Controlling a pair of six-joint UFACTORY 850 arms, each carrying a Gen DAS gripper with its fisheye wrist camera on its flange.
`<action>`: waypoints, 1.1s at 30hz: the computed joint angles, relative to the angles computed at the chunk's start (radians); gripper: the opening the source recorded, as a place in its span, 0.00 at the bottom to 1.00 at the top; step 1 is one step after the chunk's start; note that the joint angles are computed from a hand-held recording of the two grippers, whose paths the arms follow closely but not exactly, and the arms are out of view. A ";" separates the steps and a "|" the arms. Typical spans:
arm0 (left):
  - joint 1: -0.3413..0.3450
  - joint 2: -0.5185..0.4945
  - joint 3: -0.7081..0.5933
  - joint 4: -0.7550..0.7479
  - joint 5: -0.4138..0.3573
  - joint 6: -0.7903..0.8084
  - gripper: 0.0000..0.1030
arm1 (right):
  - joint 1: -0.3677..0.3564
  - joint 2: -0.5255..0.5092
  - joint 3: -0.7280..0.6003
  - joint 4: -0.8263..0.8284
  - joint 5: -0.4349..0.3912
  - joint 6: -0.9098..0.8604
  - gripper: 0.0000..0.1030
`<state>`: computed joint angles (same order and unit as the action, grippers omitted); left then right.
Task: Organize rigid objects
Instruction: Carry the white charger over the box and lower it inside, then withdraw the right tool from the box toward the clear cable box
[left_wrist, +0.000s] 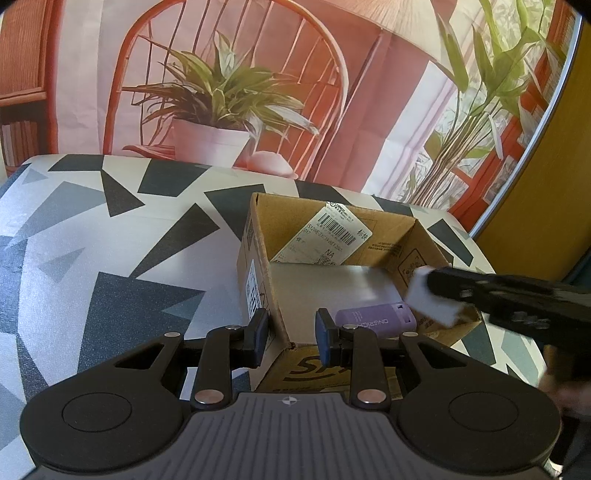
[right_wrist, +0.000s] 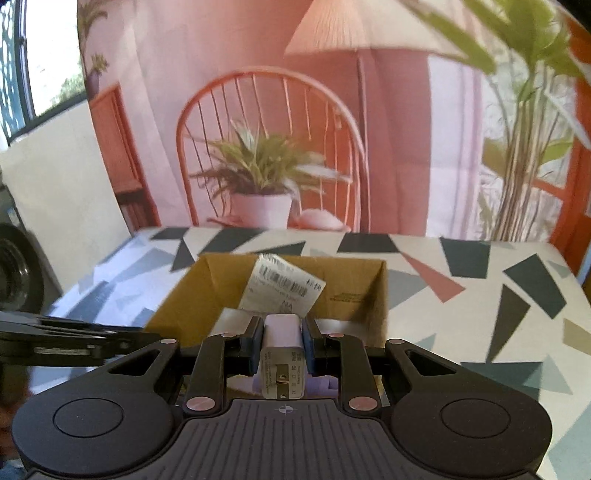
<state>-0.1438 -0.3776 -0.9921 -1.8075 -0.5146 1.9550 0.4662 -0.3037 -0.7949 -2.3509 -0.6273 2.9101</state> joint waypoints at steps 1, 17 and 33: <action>-0.001 0.000 0.000 -0.002 0.002 0.002 0.29 | -0.006 -0.020 -0.018 -0.002 0.014 -0.002 0.20; -0.005 0.002 0.000 -0.005 0.009 0.007 0.29 | 0.025 -0.045 -0.045 0.145 -0.005 -0.132 0.47; -0.008 0.005 0.002 -0.018 0.021 0.027 0.29 | 0.118 0.059 0.100 0.254 -0.145 -0.110 1.00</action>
